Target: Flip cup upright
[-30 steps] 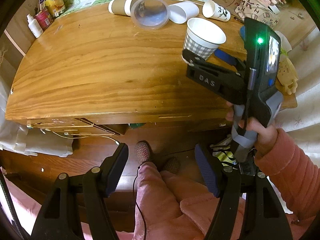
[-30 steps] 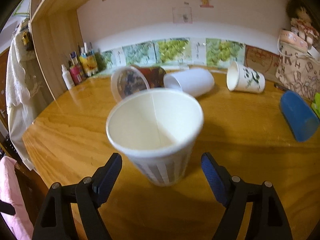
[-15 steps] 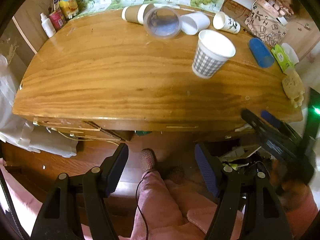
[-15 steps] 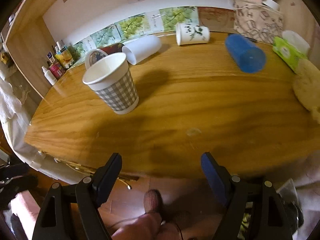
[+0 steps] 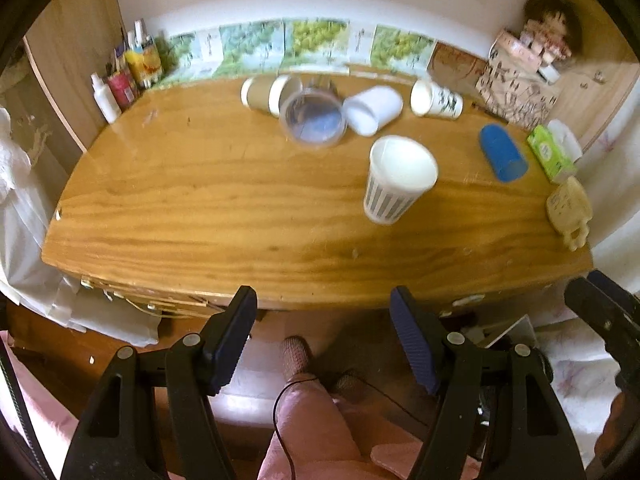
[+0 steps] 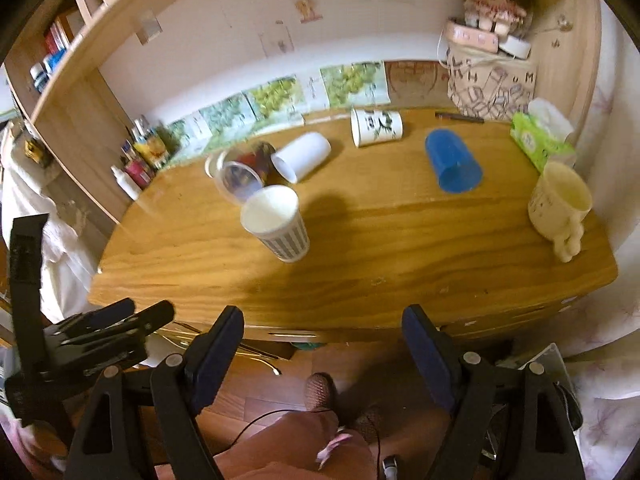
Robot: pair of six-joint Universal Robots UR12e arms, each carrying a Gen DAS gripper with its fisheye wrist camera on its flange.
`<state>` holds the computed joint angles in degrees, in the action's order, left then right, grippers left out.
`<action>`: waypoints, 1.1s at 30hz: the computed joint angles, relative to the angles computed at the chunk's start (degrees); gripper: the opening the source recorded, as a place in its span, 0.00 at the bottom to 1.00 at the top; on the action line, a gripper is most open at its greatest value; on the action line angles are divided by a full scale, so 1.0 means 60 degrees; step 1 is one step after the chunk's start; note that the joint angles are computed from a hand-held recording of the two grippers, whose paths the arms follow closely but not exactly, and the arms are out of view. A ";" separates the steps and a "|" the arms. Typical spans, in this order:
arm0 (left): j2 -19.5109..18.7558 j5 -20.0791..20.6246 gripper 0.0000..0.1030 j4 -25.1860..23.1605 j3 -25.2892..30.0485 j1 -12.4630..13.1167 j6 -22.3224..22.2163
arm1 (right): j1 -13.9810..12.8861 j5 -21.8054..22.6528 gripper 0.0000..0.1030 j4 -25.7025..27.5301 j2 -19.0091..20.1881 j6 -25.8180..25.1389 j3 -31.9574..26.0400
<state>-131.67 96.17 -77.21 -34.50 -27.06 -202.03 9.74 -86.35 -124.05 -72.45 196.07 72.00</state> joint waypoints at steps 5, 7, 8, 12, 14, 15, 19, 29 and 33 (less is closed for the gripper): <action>0.0199 0.0698 0.71 0.0680 -0.0042 -0.0133 0.0088 | 0.0137 -0.0151 0.80 -0.0058 -0.0214 -0.0154 -0.0098; 0.0271 0.1145 0.71 0.0885 -0.0053 -0.0214 -0.0019 | 0.0177 -0.0132 0.80 -0.0292 -0.0317 -0.0156 -0.0028; 0.0320 0.1292 0.71 0.1015 -0.0114 -0.0241 -0.0033 | 0.0217 -0.0225 0.80 -0.0384 -0.0364 -0.0173 0.0009; 0.0622 0.1829 0.81 0.2021 -0.0580 -0.0360 -0.0074 | 0.0446 -0.1059 0.80 -0.1048 -0.0497 -0.0464 0.0167; 0.0846 0.1967 0.82 0.2761 -0.0997 -0.0400 -0.0064 | 0.0513 -0.1337 0.81 -0.1577 -0.0578 -0.0590 0.0308; 0.0900 0.2143 0.82 0.3073 -0.1117 -0.0441 0.0014 | 0.0540 -0.1449 0.81 -0.1841 -0.0615 -0.0625 0.0387; 0.1064 0.2954 0.94 0.4311 -0.1566 -0.0616 0.0327 | 0.0597 -0.1771 0.85 -0.2622 -0.0718 -0.0756 0.0646; 0.1077 0.4102 0.99 0.5663 -0.1830 -0.0857 0.0861 | 0.0581 -0.1767 0.92 -0.3408 -0.0816 -0.0773 0.0923; 0.1083 0.4331 0.99 0.6110 -0.1914 -0.0934 0.1020 | 0.0576 -0.1861 1.00 -0.3745 -0.0872 -0.0769 0.1054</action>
